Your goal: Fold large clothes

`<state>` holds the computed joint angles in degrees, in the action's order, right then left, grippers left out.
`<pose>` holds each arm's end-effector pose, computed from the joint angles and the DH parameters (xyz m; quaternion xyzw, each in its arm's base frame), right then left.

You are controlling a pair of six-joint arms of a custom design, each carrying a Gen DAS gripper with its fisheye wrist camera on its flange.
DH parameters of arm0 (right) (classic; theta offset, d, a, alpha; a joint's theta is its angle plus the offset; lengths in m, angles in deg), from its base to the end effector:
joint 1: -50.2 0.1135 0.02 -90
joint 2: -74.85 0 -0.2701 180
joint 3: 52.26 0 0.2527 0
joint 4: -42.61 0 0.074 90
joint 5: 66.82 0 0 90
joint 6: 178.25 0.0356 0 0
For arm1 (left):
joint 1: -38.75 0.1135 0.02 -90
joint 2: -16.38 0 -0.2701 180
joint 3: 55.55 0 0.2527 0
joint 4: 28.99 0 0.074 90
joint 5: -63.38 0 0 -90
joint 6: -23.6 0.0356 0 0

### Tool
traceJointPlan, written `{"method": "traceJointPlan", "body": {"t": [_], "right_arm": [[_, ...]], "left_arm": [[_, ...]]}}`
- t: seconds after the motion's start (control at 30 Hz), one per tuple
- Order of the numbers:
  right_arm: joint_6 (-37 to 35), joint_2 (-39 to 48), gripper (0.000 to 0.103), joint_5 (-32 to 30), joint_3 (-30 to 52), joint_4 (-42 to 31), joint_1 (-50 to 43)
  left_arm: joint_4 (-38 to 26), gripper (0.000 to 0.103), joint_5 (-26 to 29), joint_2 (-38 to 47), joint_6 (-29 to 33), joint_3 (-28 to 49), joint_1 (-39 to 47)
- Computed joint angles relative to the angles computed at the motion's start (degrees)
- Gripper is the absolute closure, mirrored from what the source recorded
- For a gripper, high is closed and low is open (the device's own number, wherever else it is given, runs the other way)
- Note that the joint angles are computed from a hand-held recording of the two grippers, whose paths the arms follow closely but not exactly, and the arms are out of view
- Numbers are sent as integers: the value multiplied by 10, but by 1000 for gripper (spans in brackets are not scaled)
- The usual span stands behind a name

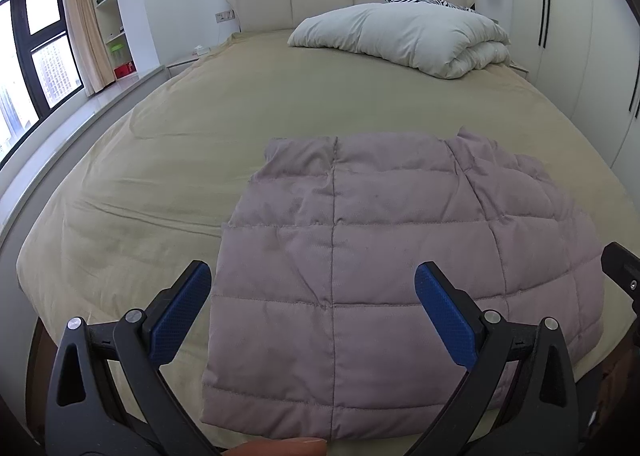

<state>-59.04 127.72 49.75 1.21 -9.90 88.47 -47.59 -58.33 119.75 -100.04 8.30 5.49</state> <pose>0.1472 0.0959 0.2482 0.0021 0.9230 -0.0042 0.3847 0.2883 -0.1667 0.1269 -0.0781 0.9247 0.0736 0.3652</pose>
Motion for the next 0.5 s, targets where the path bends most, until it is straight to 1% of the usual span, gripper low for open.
{"method": "traceJointPlan", "body": {"t": [0.5], "right_arm": [[-2,9,0,-6,-7,13,-5]], "left_arm": [[4,0,3,4,-1,-3,0]]}}
